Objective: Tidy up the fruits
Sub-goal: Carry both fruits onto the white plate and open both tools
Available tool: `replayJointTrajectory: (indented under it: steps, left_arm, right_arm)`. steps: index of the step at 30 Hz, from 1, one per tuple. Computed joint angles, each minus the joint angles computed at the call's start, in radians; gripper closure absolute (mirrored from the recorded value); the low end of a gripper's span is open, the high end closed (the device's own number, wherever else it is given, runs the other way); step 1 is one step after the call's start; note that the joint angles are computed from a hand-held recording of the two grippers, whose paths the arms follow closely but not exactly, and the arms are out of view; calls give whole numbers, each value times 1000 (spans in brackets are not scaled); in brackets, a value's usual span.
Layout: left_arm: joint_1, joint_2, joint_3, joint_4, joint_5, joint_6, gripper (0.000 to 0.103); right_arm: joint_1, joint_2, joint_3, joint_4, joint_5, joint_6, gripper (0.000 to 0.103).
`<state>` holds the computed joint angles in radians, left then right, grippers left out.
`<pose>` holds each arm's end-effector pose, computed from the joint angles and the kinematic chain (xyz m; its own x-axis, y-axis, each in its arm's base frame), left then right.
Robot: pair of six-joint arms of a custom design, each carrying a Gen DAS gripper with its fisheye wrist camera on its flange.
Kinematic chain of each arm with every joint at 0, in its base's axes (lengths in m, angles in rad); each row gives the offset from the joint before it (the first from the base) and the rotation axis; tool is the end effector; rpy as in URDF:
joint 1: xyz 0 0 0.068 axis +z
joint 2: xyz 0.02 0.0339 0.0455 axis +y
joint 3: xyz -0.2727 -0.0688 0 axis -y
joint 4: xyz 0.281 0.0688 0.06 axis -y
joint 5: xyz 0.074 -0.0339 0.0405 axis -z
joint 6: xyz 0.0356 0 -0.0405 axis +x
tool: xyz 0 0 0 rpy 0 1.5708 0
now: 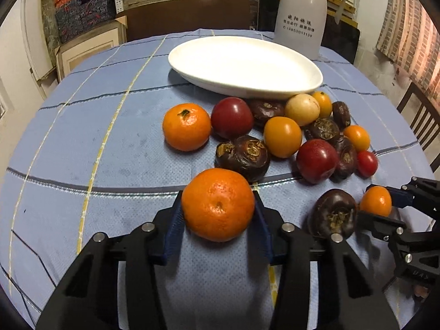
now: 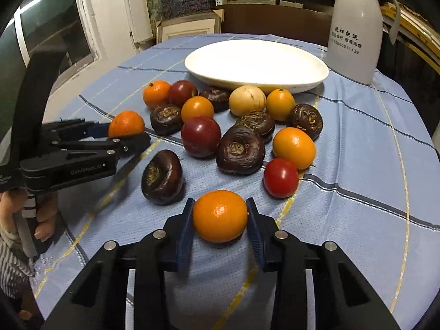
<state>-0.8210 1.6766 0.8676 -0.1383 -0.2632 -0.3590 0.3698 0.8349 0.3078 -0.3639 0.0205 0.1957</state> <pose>0.2449 -0.2494 0.1348 -0.7299 0.2860 -0.6209 0.3703 0.9289 -0.0074 0.1671 0.0640 0.1409 -0.7792 -0.0935 -0.6197 -0.2017 0.9736 0.1066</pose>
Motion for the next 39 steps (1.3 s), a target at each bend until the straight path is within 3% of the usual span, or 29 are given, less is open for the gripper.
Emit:
replayJointTrajectory:
  steps: [4,7,9,15,20,22,24,30,34,39]
  left_arm:
    - [9,-74,5,-26,16,-3,58]
    - [34,-62,128,-84,-5,16,58]
    - [58,-13,219,-107,13,18,57]
    - [126,274,549,-195,98,-2,57]
    - [153,408,675,-219,122,17,56]
    - [155,405,664,-203,132,25,54]
    - [158,383,628,-165,141,18,45]
    - [164,222,436,-67,107,-1,43]
    - [164,79,227,15,56,-50,31]
    - [163,30,93,27,38,-85,31]
  right_arm:
    - [-95,-123,18,-71,-68,-30,66]
    - [-177,-92,104,-57,-103,-61,65]
    - [-227,0,171,-3,-131,-73,65]
    - [-294,466,398,215,-170,-65,65]
    - [-302,688,502,275,-181,-61,64]
    - [-305,703,500,290,-183,-60,59]
    - [-313,681,483,308,-186,-53,46]
    - [-348,467,359,335,-223,-39,45]
    - [-383,267,206,340,-236,-15,39]
    - [-401,138,71,302,-236,-13,38]
